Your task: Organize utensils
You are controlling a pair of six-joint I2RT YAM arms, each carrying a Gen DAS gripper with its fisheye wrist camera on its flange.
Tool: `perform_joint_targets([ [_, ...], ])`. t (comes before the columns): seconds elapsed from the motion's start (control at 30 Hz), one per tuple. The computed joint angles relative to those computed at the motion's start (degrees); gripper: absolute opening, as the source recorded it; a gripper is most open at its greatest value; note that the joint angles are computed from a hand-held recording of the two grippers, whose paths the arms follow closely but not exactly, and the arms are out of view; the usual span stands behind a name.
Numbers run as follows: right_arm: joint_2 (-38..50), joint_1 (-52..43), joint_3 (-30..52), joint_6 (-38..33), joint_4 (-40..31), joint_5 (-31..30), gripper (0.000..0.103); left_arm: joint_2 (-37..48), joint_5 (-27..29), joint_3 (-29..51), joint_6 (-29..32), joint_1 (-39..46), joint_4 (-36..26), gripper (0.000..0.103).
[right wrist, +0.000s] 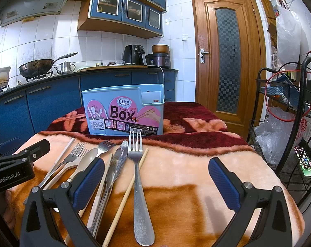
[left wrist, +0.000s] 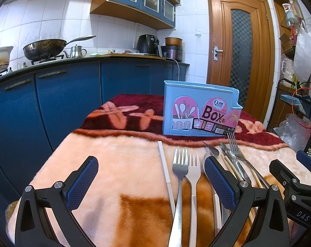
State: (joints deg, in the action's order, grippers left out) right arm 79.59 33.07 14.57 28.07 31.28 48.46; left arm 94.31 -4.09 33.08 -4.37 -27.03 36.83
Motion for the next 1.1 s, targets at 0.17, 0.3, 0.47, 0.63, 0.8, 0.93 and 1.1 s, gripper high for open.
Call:
perform_joint_targets([
  [0.17, 0.07, -0.01, 0.01, -0.02, 0.05, 0.01, 0.103, 0.00, -0.02, 0.00, -0.05, -0.02, -0.02, 0.102],
  [0.3, 0.13, -0.02, 0.01, -0.06, 0.14, 0.00, 0.103, 0.01, 0.02, 0.01, -0.03, 0.01, -0.03, 0.102],
  [0.47, 0.80, 0.02, 0.22, -0.03, 0.56, 0.07, 0.103, 0.01, 0.00, 0.01, -0.07, -0.01, -0.05, 0.102],
  [0.63, 2.15, 0.05, 0.70, 0.07, 1.33, -0.08, 0.103, 0.00, 0.05, 0.00, -0.04, 0.04, -0.08, 0.102],
  [0.8, 0.50, -0.81, 0.66, 0.80, -0.72, -2.13, 0.103, -0.06, 0.22, -0.15, -0.06, 0.28, -0.25, 0.102],
  [0.93, -1.19, -3.66, 1.33, 1.13, -4.47, -6.86, 0.103, 0.83, 1.07, 1.16, 0.03, 0.86, -1.83, 0.102],
  [1.1, -4.95, -5.82, 4.14, -0.21, -14.56, -12.27, 0.103, 0.95, 3.15, 4.55, 0.50, 1.52, -8.67, 0.102],
])
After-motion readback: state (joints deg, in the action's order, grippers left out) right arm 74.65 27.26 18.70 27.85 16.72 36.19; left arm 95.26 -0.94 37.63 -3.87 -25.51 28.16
